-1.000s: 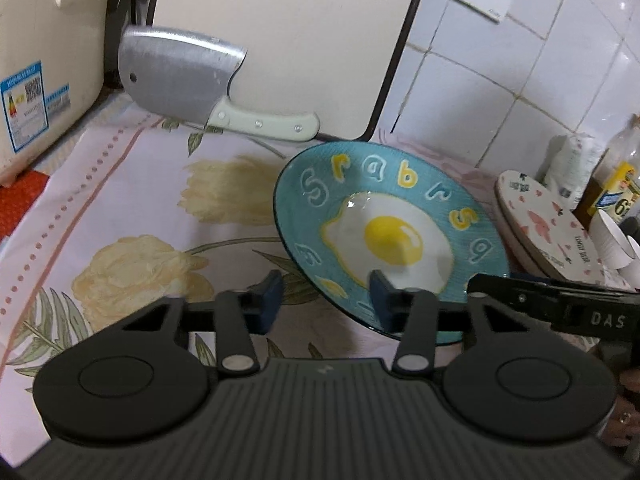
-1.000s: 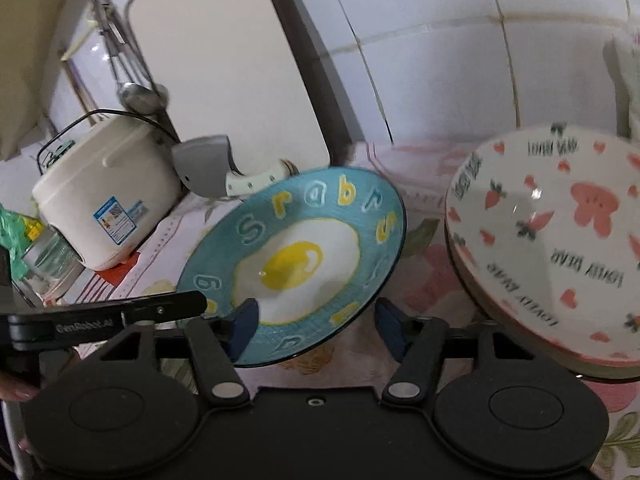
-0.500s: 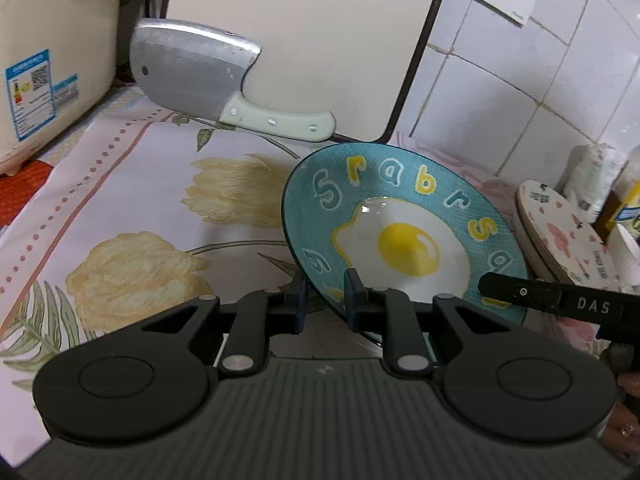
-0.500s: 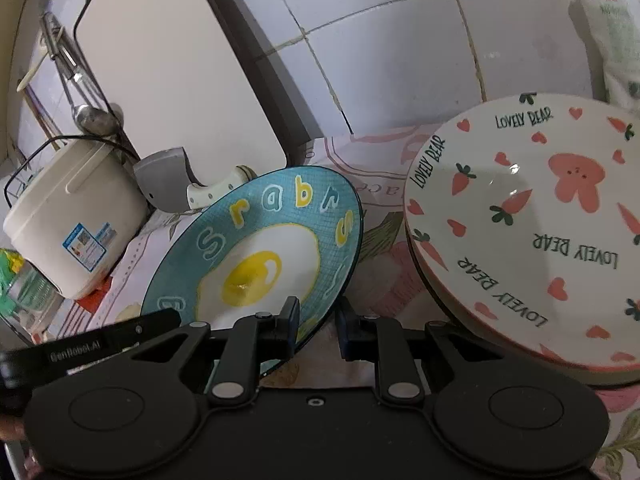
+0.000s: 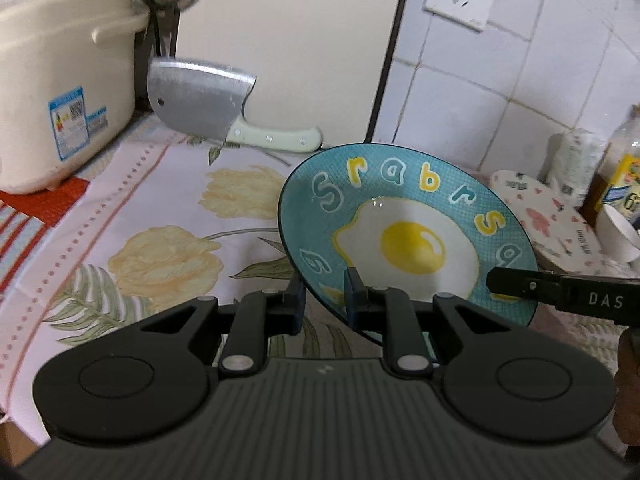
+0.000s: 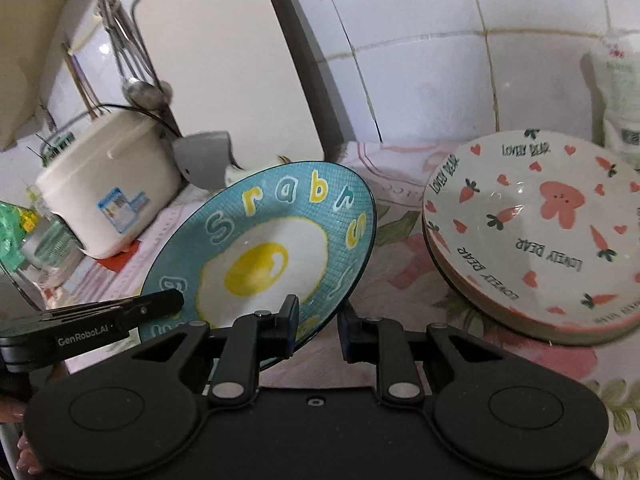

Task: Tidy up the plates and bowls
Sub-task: 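Lift the blue egg plate and carry it over the plate stack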

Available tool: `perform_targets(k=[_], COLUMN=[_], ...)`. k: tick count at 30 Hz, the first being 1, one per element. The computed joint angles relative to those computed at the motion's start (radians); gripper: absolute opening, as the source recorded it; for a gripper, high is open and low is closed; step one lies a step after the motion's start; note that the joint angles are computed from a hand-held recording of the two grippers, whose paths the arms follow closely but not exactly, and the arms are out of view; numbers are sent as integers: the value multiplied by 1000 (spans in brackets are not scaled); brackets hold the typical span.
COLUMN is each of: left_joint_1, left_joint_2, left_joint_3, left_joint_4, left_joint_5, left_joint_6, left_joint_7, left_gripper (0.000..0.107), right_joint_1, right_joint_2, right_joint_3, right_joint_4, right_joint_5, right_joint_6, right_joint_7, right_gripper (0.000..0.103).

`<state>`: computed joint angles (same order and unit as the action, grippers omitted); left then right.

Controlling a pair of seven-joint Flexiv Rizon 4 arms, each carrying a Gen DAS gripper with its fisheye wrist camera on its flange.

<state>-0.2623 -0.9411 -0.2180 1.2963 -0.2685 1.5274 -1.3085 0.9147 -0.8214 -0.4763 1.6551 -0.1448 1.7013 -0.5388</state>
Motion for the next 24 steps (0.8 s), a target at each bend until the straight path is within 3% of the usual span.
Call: perform_targets(k=[12,16,24], left_joint_1=[95,26,-48], left_joint_2=[177,205,180], left_joint_3=[-131,-62,-54], left_joint_4=[237,241,186], left_joint_5=[34,37,45], left_joint_6=[102,101,112], left_joint_7=[55,33,25], left_gripper=[18,18,18], right_joint_1=[236,193,332], right_joint_2=[147,243,319], right_joint_3=[-183,-111,-271], right_joint_4=[208,272,413], right_joint_5=[106,96,170], right_joint_6=[52,51,90], right_joint_7=[-62,-88,-163], right_gripper=[26,26,27])
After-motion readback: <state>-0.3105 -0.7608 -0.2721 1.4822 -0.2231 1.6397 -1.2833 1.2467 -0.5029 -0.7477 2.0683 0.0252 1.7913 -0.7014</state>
